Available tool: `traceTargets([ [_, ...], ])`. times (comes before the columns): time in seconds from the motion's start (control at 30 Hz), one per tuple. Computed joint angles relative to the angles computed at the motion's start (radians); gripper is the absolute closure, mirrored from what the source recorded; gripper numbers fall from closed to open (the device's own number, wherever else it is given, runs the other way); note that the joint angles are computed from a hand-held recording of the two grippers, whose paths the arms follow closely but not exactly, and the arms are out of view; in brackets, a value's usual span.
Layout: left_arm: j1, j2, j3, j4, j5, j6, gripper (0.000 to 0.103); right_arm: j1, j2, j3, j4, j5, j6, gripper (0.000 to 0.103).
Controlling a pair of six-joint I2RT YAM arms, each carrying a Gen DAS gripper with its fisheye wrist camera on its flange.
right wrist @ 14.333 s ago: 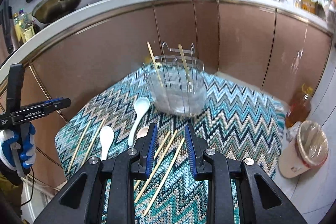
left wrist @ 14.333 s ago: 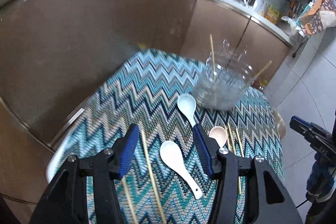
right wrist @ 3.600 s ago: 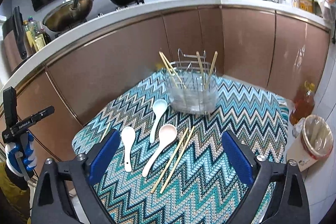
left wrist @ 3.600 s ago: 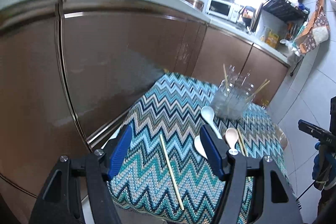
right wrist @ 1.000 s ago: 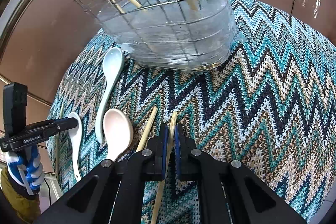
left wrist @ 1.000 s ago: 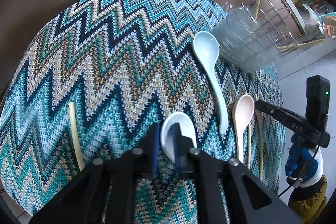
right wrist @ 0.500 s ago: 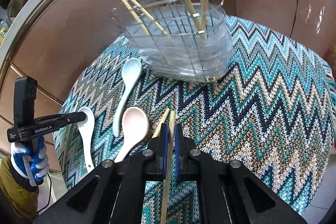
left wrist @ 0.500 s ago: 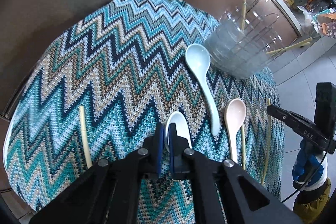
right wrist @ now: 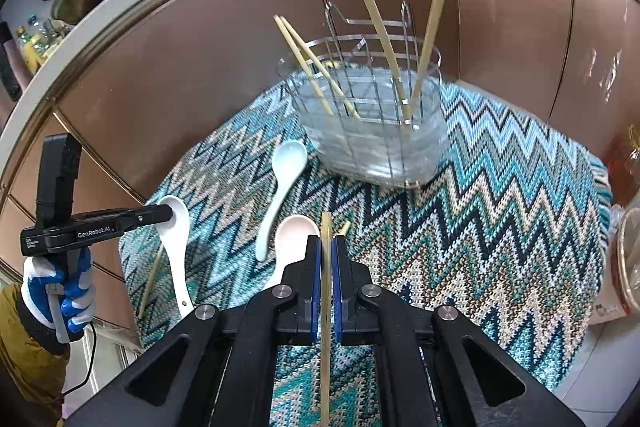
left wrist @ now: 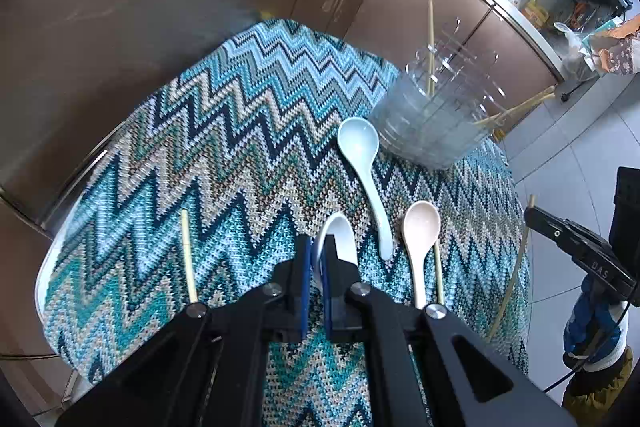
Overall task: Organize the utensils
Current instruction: 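Lift the chopstick with the right tool over the cup while the left tool carries the spoon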
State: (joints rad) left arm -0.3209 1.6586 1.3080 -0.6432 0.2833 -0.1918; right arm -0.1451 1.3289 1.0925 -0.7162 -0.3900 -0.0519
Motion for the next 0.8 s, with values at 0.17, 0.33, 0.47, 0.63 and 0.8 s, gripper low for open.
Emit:
traceTargets([
  [0.17,0.009,-0.066,-0.008,-0.009,-0.01,-0.011,0.099,0.002,-0.058,0.035,-0.034,0.0,-0.006,0.098],
  [0.33,0.013,-0.124,0.016,-0.025,-0.018,-0.022,0.099,-0.023,-0.118,0.103,-0.084,-0.031,-0.027,0.098],
  [0.47,0.01,-0.152,0.082,-0.046,-0.03,-0.034,0.099,-0.033,-0.138,0.19,-0.1,-0.056,-0.019,0.098],
  [0.63,-0.02,-0.137,0.226,-0.057,-0.07,-0.065,0.099,-0.061,-0.135,0.338,-0.077,-0.088,0.025,0.098],
  [0.8,-0.095,-0.053,0.408,-0.032,-0.16,-0.099,0.099,-0.052,-0.108,0.434,0.025,-0.02,0.056,0.098],
])
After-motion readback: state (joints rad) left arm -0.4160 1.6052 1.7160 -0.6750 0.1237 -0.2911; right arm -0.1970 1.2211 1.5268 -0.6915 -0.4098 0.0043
